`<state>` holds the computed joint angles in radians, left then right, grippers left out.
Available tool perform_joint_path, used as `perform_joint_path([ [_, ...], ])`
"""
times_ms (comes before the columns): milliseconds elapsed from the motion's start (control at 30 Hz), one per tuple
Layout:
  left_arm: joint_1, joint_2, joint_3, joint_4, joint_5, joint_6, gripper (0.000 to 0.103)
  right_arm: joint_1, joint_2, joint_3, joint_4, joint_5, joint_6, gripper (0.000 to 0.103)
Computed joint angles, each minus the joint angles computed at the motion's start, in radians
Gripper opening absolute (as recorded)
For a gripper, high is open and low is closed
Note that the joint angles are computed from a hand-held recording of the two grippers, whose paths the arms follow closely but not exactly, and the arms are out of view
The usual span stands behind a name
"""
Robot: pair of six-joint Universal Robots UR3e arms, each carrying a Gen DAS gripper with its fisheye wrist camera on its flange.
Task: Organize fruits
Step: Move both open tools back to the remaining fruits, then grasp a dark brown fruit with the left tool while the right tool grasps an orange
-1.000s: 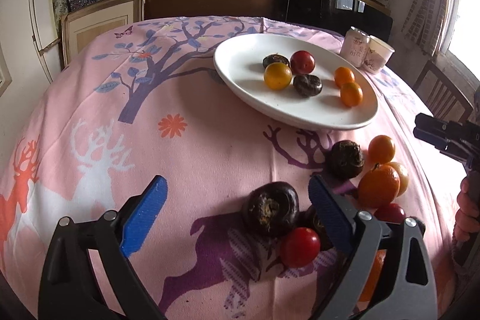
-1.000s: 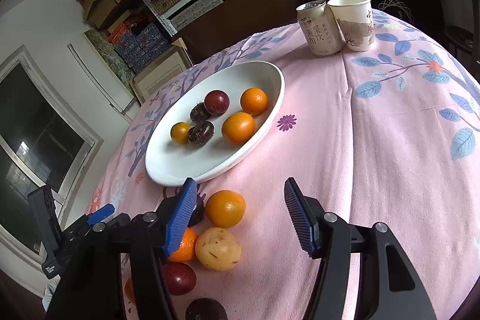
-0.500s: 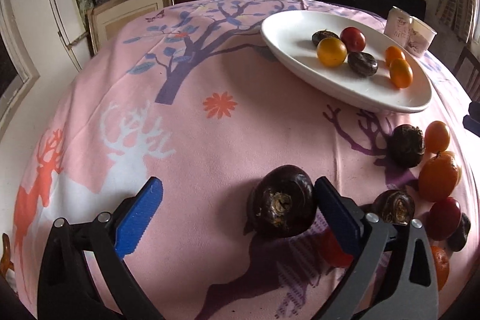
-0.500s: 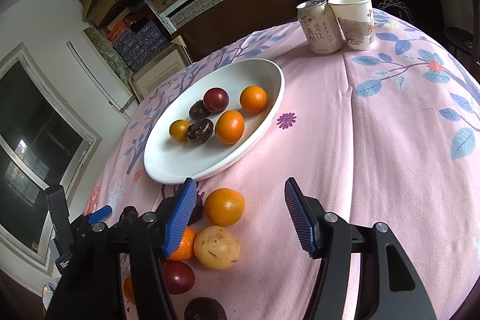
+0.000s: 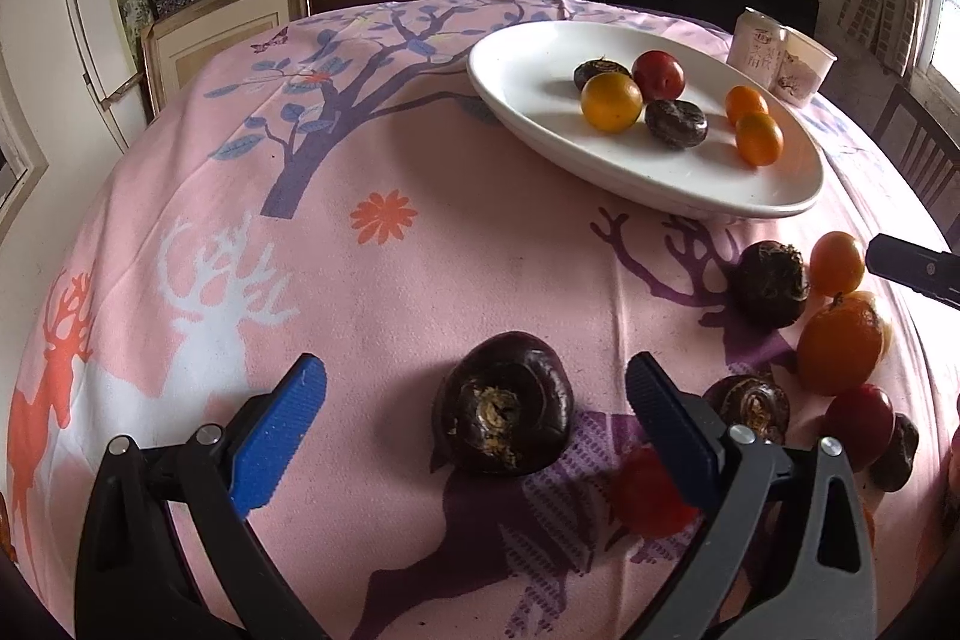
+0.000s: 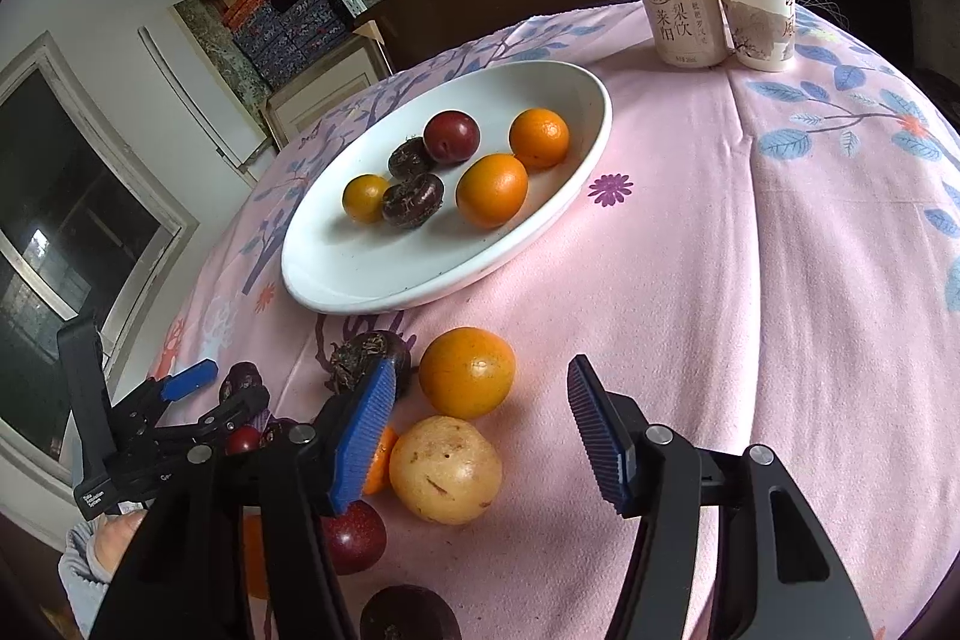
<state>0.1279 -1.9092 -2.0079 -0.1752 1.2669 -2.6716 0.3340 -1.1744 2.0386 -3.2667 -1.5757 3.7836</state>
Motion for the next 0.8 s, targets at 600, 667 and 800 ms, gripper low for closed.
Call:
perform_joint_path([
  [600,0.076,0.037,-0.021,-0.09,-0.134,0.022,0.042,0.007,0.065,-0.07,0.038,0.032,-0.027,0.037],
  [667,0.075,0.035,-0.023,-0.076,-0.129,0.015,0.042,0.001,0.045,-0.039,0.011,0.03,-0.021,0.037],
  [800,0.077,0.052,-0.043,-0.049,-0.146,0.019,0.042,-0.01,0.009,0.012,-0.045,0.039,-0.013,0.037],
])
